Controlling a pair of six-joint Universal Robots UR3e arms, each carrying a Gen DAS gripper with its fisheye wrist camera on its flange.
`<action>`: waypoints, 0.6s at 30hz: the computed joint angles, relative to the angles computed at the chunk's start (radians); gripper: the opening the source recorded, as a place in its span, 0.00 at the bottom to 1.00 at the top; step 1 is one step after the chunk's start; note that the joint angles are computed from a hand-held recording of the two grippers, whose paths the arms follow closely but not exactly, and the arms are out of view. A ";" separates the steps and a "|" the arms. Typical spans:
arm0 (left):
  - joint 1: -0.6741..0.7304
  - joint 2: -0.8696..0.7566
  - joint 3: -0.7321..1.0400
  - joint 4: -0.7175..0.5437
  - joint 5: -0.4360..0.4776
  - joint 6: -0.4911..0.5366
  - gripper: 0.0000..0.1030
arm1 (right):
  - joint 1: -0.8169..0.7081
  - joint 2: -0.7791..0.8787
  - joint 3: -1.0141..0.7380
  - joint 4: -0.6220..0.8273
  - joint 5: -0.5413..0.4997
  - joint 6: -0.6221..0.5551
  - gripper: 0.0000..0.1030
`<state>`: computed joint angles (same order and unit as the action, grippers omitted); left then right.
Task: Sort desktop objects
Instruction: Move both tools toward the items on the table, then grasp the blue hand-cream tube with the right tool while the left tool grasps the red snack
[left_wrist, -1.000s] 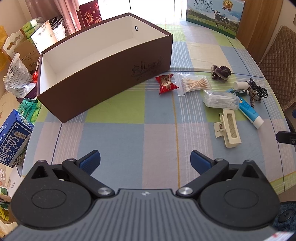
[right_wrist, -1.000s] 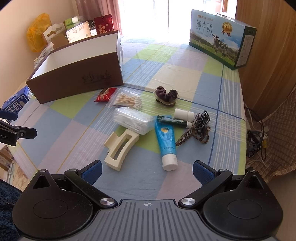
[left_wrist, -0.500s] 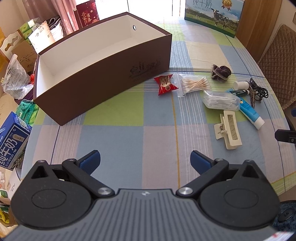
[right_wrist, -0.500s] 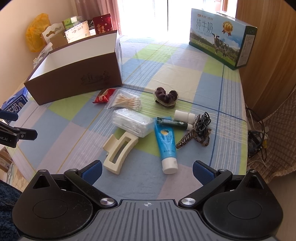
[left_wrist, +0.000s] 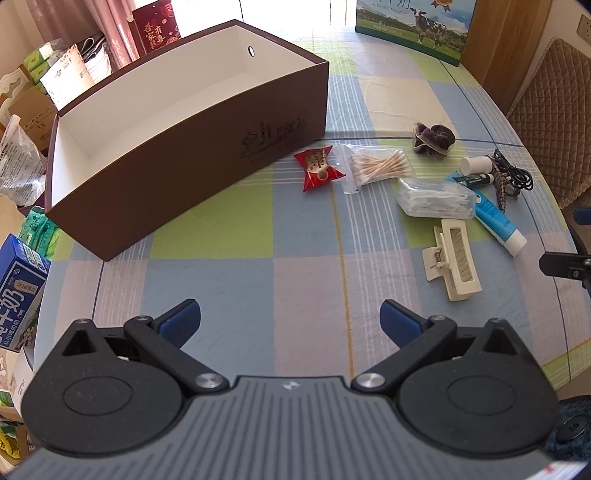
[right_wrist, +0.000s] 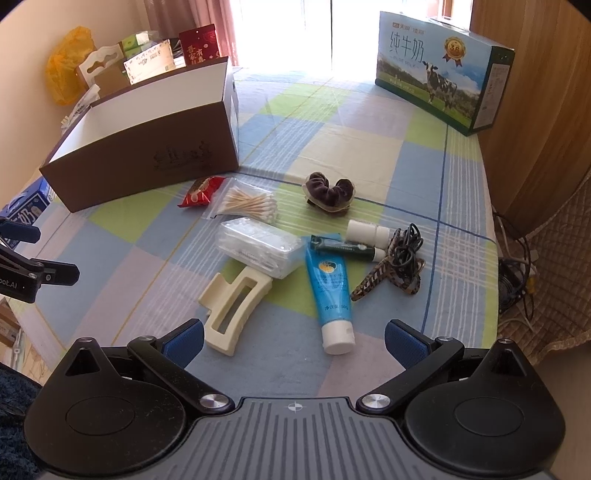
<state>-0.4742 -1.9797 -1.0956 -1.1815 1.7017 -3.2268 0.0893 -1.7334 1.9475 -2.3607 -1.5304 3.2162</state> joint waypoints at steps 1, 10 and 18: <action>0.000 -0.006 0.007 0.000 0.002 0.005 0.99 | 0.000 0.004 -0.002 -0.001 0.000 0.001 0.98; 0.008 -0.068 0.062 0.022 0.027 0.056 0.99 | -0.027 0.037 0.023 -0.045 -0.010 0.008 0.98; 0.018 -0.135 0.124 0.009 0.007 0.060 0.99 | -0.047 0.080 0.067 -0.140 -0.014 0.000 0.85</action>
<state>-0.4566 -2.1148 -0.9716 -1.1725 1.7083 -3.1664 0.0425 -1.6530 2.0143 -2.5004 -1.5448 3.2161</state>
